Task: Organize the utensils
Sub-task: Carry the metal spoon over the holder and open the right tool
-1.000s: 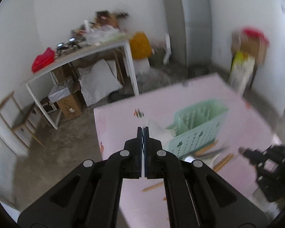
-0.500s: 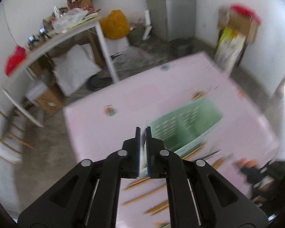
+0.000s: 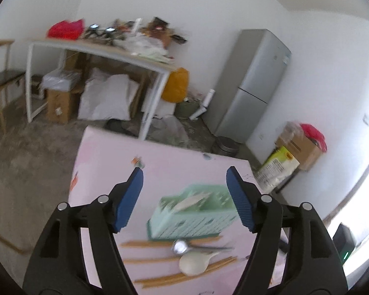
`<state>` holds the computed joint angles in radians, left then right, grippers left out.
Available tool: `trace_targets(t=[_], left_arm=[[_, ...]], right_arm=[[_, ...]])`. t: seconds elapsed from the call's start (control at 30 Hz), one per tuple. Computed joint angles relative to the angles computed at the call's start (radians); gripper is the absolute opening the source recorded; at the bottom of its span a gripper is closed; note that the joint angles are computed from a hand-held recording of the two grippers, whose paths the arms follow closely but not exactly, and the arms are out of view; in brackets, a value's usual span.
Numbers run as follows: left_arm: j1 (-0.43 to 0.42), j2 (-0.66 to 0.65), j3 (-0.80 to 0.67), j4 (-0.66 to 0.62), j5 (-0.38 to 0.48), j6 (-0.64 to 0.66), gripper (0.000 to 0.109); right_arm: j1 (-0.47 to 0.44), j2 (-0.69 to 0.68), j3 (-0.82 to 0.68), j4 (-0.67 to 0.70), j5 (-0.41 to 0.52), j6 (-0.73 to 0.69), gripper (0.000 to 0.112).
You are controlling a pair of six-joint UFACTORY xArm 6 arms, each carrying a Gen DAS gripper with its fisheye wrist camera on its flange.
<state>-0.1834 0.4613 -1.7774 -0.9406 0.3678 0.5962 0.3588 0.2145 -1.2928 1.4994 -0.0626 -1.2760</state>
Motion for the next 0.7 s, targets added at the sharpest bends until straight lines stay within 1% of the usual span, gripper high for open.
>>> trace_targets(t=[0.07, 0.1, 0.2, 0.33, 0.43, 0.5, 0.57, 0.63, 0.7], left_arm=[[0.006, -0.043, 0.094, -0.054, -0.023, 0.039, 0.067], [0.009, -0.069, 0.152, -0.102, -0.034, 0.070, 0.067], [0.020, -0.116, 0.270, -0.193, -0.034, 0.132, 0.067], [0.024, -0.157, 0.381, -0.284, -0.048, 0.233, 0.067], [0.018, -0.166, 0.426, -0.316, -0.066, 0.288, 0.067], [0.014, -0.171, 0.450, -0.336, -0.082, 0.323, 0.068], [0.017, -0.172, 0.458, -0.351, -0.076, 0.344, 0.068], [0.016, -0.176, 0.470, -0.377, -0.082, 0.376, 0.068], [0.014, -0.181, 0.477, -0.390, -0.093, 0.404, 0.068]], right_arm=[[-0.012, -0.010, -0.001, -0.005, 0.017, 0.016, 0.002], [-0.017, -0.017, -0.003, -0.013, 0.023, 0.028, 0.002], [-0.032, -0.044, -0.013, 0.001, 0.055, 0.027, 0.002], [-0.051, -0.069, -0.073, 0.076, 0.101, -0.049, 0.002], [-0.075, -0.075, -0.143, 0.160, 0.167, -0.127, 0.002], [-0.099, -0.058, -0.210, 0.189, 0.238, -0.138, 0.002], [-0.107, -0.027, -0.277, 0.212, 0.267, -0.157, 0.002], [-0.109, 0.017, -0.346, 0.208, 0.287, -0.149, 0.002], [-0.113, 0.075, -0.419, 0.170, 0.313, -0.098, 0.002]])
